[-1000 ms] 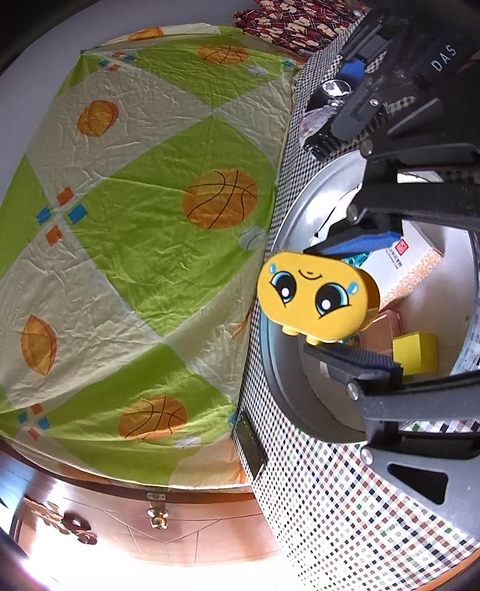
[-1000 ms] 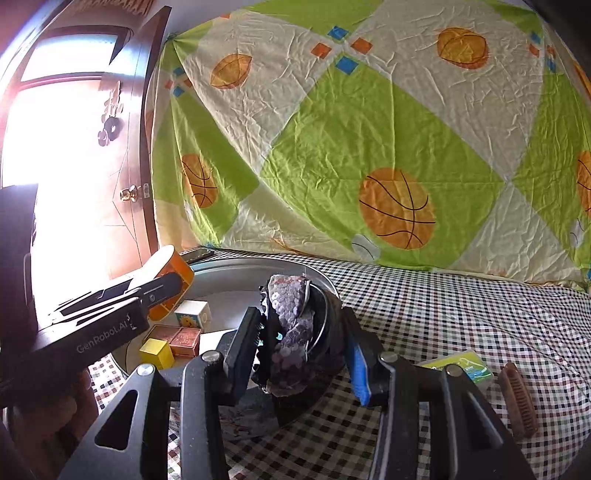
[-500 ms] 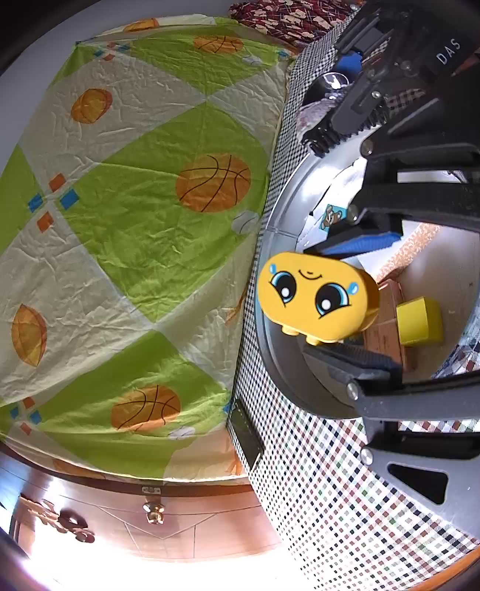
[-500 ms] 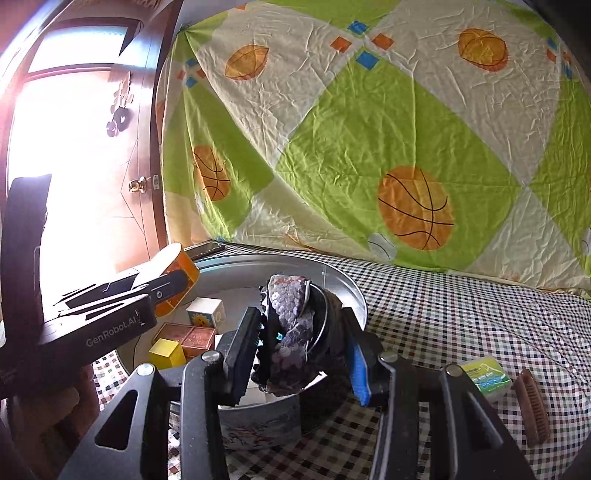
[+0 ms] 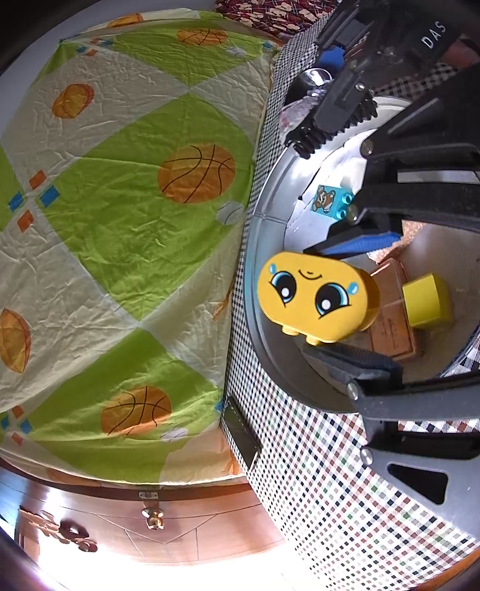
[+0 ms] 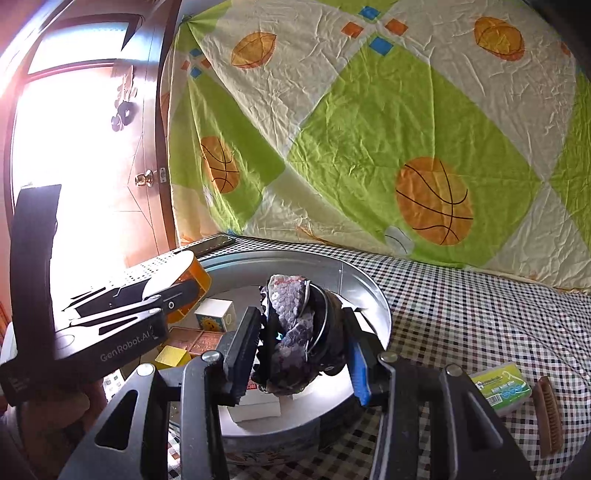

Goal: Organize rigid objects
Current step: 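Lower the face block and pouch into the tin, open both grippers, then withdraw both grippers from the tin toward the green box and comb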

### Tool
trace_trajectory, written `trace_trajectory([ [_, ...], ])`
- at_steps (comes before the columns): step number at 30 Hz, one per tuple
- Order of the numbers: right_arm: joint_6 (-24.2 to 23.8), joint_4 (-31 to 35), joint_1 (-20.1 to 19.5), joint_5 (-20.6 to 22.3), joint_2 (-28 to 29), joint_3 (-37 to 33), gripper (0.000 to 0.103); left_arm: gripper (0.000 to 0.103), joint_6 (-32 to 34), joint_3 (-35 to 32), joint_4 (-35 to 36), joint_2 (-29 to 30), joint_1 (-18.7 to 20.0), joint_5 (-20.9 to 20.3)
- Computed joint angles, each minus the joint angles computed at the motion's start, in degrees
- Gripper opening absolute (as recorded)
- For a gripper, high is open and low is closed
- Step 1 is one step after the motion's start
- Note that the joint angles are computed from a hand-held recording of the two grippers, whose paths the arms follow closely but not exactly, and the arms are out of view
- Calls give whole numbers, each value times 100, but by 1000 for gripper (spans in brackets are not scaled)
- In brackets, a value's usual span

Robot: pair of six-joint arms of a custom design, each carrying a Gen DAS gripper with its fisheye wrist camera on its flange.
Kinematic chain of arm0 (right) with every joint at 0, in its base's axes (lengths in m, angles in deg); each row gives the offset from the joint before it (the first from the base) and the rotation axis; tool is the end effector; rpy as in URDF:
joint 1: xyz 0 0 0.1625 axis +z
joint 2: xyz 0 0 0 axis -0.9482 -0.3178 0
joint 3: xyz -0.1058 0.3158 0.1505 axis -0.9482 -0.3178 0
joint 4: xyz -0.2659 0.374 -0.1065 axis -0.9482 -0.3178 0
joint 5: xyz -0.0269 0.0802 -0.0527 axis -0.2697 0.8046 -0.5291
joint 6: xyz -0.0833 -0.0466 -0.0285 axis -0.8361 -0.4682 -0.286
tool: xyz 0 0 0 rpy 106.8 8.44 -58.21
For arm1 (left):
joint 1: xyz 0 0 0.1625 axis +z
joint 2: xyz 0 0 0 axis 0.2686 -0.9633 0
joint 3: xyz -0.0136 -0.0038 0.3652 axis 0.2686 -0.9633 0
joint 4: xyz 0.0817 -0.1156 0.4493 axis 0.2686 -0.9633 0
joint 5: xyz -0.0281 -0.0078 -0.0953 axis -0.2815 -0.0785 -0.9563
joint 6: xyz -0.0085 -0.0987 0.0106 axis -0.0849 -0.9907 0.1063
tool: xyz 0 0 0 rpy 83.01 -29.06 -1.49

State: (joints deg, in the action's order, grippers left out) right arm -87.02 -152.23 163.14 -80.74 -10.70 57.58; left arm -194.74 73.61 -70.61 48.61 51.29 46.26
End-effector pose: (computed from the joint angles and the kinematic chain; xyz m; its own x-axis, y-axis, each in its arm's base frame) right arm 0.1339 -0.6404 0.0465 -0.7588 -0.0689 0.6476 -0.6329 0.3126 -0.7083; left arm -0.1207 -0.7184 0.0597 -0.7268 0.3287 -0.6031 0.6849 0.4129 -0.6003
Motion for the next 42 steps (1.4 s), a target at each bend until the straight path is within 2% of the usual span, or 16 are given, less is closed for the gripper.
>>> trace_trajectory([
  [8,181,418,7,-106,-56,-192,46,43,64,-605,478,326,28,-117],
  [14,177,959,74,-319,26,-534,46,43,102,-1401,1134,816,38,-308],
  [21,173,1516,155,-516,249,-992,46,43,191,-1724,1257,976,6,-537],
  [23,173,1538,160,-530,305,-1054,48,47,231,-1668,1142,945,-4,-619],
  [25,223,1460,142,-448,297,-1035,52,62,255,-1611,1048,914,-15,-685],
  [26,274,1470,128,-388,256,-990,57,67,277,-1534,942,876,-28,-748],
  [27,287,1451,125,-371,231,-957,63,76,301,-1475,837,846,-37,-814],
  [28,279,1390,125,-380,216,-926,65,83,309,-1414,760,814,-48,-859],
  [31,286,1175,102,-370,108,-750,67,96,346,-1240,589,717,-84,-911],
  [35,243,916,36,-480,-112,-396,70,100,391,-981,393,589,-151,-966],
  [42,222,147,-256,-432,-781,584,71,101,390,-368,134,348,-385,-717],
])
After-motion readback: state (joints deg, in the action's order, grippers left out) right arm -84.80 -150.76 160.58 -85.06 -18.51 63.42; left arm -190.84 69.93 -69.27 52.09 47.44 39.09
